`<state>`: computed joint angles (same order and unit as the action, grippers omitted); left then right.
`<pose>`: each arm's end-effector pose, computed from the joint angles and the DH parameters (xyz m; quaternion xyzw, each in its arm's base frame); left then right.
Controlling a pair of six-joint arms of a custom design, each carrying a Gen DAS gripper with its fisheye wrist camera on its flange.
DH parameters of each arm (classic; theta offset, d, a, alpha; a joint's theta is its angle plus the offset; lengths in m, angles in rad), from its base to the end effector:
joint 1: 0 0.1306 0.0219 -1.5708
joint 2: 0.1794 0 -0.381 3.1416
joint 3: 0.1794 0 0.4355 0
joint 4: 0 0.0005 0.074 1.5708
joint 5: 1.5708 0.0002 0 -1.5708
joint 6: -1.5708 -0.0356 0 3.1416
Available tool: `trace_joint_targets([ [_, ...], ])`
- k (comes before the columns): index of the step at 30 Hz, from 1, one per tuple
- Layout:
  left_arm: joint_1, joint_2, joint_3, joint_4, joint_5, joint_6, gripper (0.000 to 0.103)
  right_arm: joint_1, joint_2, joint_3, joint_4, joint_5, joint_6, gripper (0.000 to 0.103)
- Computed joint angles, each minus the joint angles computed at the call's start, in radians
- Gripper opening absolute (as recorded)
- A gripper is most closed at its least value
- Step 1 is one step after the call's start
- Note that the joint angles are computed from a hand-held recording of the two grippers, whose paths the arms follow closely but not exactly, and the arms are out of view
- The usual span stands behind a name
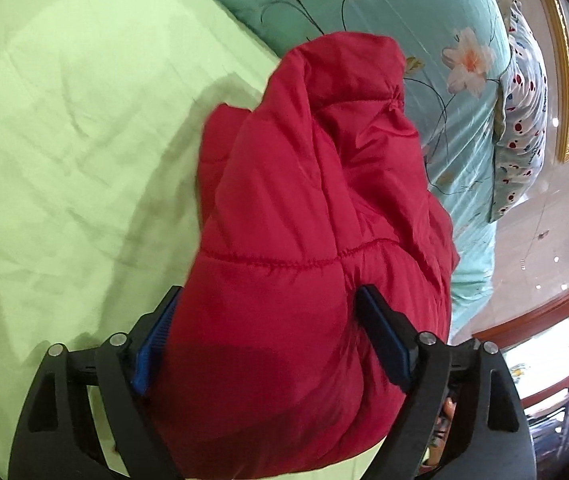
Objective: Fold large clothes
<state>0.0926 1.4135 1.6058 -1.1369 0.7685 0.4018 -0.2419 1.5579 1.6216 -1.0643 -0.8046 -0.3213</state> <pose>0.5161 0.0226 0.5139 -0.1039 0.8834 -0.3964 0.2272 0.5621 -0.1128 0.4509 0.1396 0.8788 0.3857 0.2437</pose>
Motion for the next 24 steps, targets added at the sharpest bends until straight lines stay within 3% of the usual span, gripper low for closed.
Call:
trace_joint_targets([
  [4, -0.023, 0.012, 0.006, 0.006, 0.0, 0.007, 0.1, 0.023, 0.019, 0.028, -0.025, 0.0, 0.048, 0.101],
  [9, -0.045, 0.018, 0.016, 0.016, -0.017, -0.002, 0.101, 0.058, 0.043, 0.059, -0.045, -0.005, 0.075, 0.097],
  [10, -0.045, 0.014, 0.014, 0.02, -0.02, -0.008, 0.099, 0.062, 0.042, 0.059, -0.039, 0.001, 0.069, 0.095],
  [14, -0.046, -0.012, 0.004, 0.043, -0.024, -0.022, 0.074, 0.067, 0.027, 0.045, -0.014, -0.001, 0.049, 0.071],
  [18, -0.048, -0.051, -0.001, 0.052, -0.033, -0.019, 0.063, 0.059, -0.001, 0.032, -0.008, -0.032, 0.023, 0.049],
  [24, -0.046, -0.132, -0.018, 0.029, -0.015, -0.047, 0.058, 0.05, -0.067, 0.014, -0.043, -0.049, 0.04, 0.04],
])
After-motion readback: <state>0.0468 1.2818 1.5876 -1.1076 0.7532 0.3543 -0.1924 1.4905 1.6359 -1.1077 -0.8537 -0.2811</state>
